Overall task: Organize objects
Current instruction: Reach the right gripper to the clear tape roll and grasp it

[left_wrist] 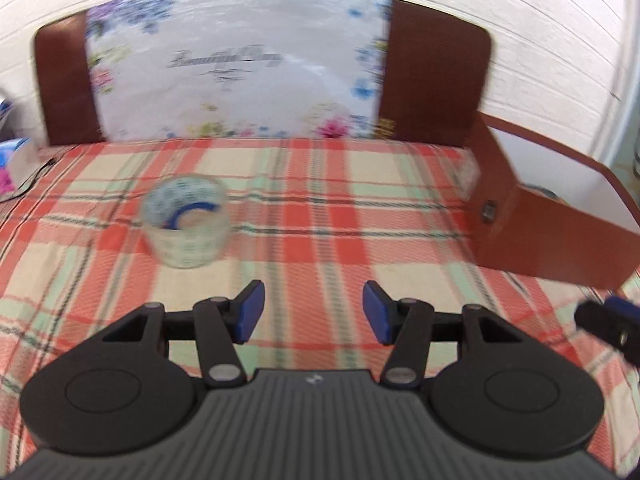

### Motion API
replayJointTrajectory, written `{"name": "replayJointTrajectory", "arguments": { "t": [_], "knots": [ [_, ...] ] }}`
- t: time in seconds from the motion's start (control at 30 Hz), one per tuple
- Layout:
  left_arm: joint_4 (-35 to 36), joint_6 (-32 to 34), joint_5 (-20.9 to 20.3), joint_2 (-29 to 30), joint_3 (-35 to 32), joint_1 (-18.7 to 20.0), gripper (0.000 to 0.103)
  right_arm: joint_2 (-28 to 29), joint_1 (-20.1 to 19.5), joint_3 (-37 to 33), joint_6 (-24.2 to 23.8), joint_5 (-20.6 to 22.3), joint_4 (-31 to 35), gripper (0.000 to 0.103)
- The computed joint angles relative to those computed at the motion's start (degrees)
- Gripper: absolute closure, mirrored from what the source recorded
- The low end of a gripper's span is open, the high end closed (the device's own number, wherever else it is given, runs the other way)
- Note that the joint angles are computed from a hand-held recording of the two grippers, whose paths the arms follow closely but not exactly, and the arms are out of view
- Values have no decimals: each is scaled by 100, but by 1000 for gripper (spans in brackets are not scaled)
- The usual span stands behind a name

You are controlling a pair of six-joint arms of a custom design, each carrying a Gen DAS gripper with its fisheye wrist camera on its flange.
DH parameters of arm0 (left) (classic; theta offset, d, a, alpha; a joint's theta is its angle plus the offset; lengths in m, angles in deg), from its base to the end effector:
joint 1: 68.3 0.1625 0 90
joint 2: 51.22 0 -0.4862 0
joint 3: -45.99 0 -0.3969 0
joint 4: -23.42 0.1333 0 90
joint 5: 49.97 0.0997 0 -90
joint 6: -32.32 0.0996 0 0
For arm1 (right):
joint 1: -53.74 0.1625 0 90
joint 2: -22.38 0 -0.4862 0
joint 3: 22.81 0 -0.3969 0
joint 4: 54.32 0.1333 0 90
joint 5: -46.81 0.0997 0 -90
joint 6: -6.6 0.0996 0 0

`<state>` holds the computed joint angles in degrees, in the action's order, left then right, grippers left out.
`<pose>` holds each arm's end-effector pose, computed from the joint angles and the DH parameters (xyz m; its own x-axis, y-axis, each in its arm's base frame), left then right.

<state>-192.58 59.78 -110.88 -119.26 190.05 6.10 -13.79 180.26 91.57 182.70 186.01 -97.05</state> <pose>0.0652 -0.4423 0.2487 -0.7559 0.1759 -0.6306 0.5877 0.6066 -0.5354 0.3255 -0.3422 -0.0580 -0.8664 0.0746 0.4937 -0.4053 0.4726 -0.7825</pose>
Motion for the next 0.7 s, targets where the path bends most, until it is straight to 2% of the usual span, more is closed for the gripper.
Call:
{"name": "replayJointTrajectory", "arguments": {
  "t": [0.1, 0.17, 0.27, 0.3, 0.37, 0.4, 0.43, 0.47, 0.5, 0.53, 0.57, 0.63, 0.7],
  "knots": [
    [-155, -40, 17, -87, -483, 660, 41, 360, -149, -621, -75, -455, 841, 25],
    [-419, -11, 148, -11, -822, 1080, 41, 653, -233, -1125, -429, -775, 1255, 25],
    [-935, 289, 401, 279, -1239, 1581, 41, 1191, -356, -2015, -1250, -1177, 1754, 22],
    [-1117, 391, 292, 373, -1333, 1803, 42, 1399, -396, -2360, -1505, -1303, 1964, 18],
    [-1714, 560, -482, 495, -1253, 2127, 37, 1808, -467, -3021, -2001, -1508, 2291, 18],
    [-1676, 569, -724, 455, -1225, 2184, 37, 1978, -492, -3314, -2217, -1552, 2394, 17],
    [-1647, 619, -800, 466, -1230, 2198, 37, 2187, -515, -3677, -2453, -1559, 2485, 17],
    [-1625, 655, -740, 479, -1240, 2175, 38, 2379, -540, -4022, -2625, -1560, 2591, 13],
    [-1665, 672, -742, 497, -1233, 2159, 38, 2577, -570, -4404, -2733, -1560, 2816, 5],
    [-1645, 661, -787, 494, -1226, 2161, 38, 2750, -605, -4762, -2818, -1573, 3077, 4],
    [-1625, 640, -818, 481, -1224, 2176, 38, 2911, -624, -5070, -2869, -1571, 3277, 4],
    [-1576, 611, -868, 508, -1281, 2197, 38, 3120, -668, -5450, -3035, -1705, 3539, 11],
    [-1547, 614, -886, 532, -1318, 2204, 38, 3151, -622, -5421, -3227, -1618, 3298, 12]
  ]
}}
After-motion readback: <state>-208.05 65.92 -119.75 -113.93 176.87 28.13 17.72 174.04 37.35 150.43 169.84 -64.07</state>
